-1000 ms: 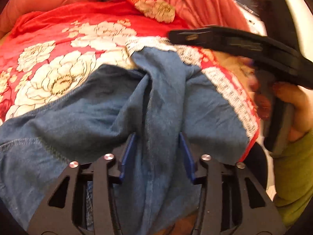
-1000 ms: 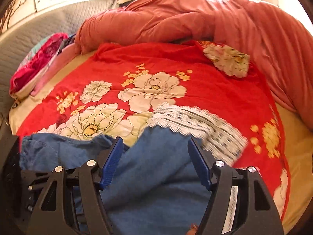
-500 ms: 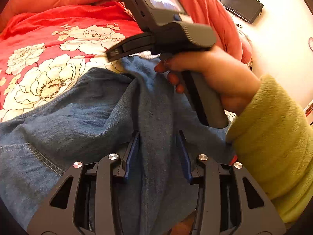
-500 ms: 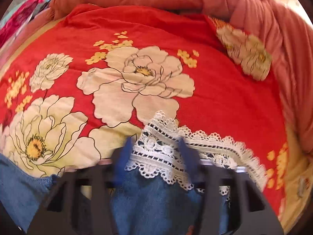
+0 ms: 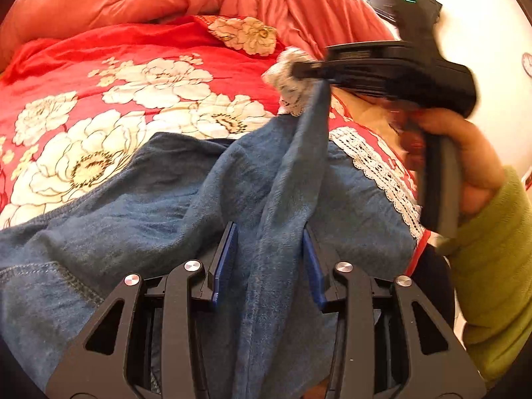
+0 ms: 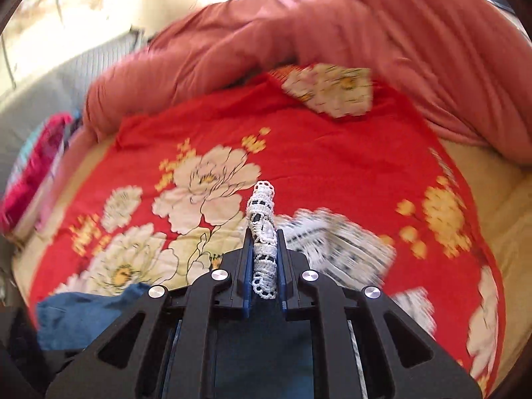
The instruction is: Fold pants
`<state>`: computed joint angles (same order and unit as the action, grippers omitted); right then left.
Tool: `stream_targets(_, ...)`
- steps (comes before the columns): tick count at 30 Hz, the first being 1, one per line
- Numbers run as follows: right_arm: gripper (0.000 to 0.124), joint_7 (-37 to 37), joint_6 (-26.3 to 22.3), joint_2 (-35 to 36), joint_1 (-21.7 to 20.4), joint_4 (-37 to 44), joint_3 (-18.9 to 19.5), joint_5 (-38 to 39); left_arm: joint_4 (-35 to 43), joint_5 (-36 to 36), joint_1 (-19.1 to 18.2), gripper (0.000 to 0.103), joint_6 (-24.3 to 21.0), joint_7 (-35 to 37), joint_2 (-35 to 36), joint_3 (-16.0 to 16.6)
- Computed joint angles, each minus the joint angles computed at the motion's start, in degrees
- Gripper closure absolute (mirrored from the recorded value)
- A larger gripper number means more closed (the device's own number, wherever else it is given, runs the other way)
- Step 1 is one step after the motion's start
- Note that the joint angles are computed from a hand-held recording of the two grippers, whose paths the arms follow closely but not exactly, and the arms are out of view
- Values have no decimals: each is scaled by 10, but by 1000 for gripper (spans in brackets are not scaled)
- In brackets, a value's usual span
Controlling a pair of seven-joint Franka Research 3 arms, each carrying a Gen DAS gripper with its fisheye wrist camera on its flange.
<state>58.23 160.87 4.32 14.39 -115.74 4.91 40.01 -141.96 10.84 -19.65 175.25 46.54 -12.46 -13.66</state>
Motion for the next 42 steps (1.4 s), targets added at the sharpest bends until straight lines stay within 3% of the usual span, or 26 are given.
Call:
stream_targets(2, 113, -25, 4, -32, -7, -31, -1, 53, 2, -13, -20, 94, 7, 26, 6, 15)
stream_targets(4, 113, -58, 1, -66, -9, -64, -13, 121, 1, -39, -43, 96, 10, 58, 8, 34)
stream_targets(9, 113, -103, 2, -153, -2, -160, -53, 235, -7, -54, -52, 100, 6, 96, -10, 33)
stream_targets(17, 110, -134, -13, -197, 4, -236, -87, 278, -5, -50, -49, 100, 5, 108, -1, 22)
stream_targets(21, 104, -157, -15, -194, 4, -240, -93, 317, 0, -15, -22, 100, 7, 93, 5, -5)
stream_targets(25, 109, -161, -15, -198, -6, -240, -91, 324, 2, -17, -32, 101, 5, 103, 0, 4)
stream_targets(27, 110, -161, -22, -213, -10, -250, -91, 316, -6, -41, -58, 101, 14, 125, -10, 26)
stream_targets(30, 110, -151, -32, -244, -15, -273, -92, 293, -22, -28, -51, 101, 18, 121, -36, 13)
stream_targets(33, 110, -123, -43, -269, -22, -298, -94, 250, -29, -55, -93, 101, 6, 142, -45, 39)
stream_targets(35, 110, -107, -50, -281, -23, -313, -99, 231, -31, -39, -73, 101, -8, 130, -49, 14)
stream_targets(39, 110, -99, -62, -287, -22, -331, -112, 218, -32, -67, -103, 101, -23, 153, -44, 32)
stream_targets(42, 110, -98, -70, -287, -24, -339, -120, 219, -29, -52, -83, 101, -33, 144, -37, 10)
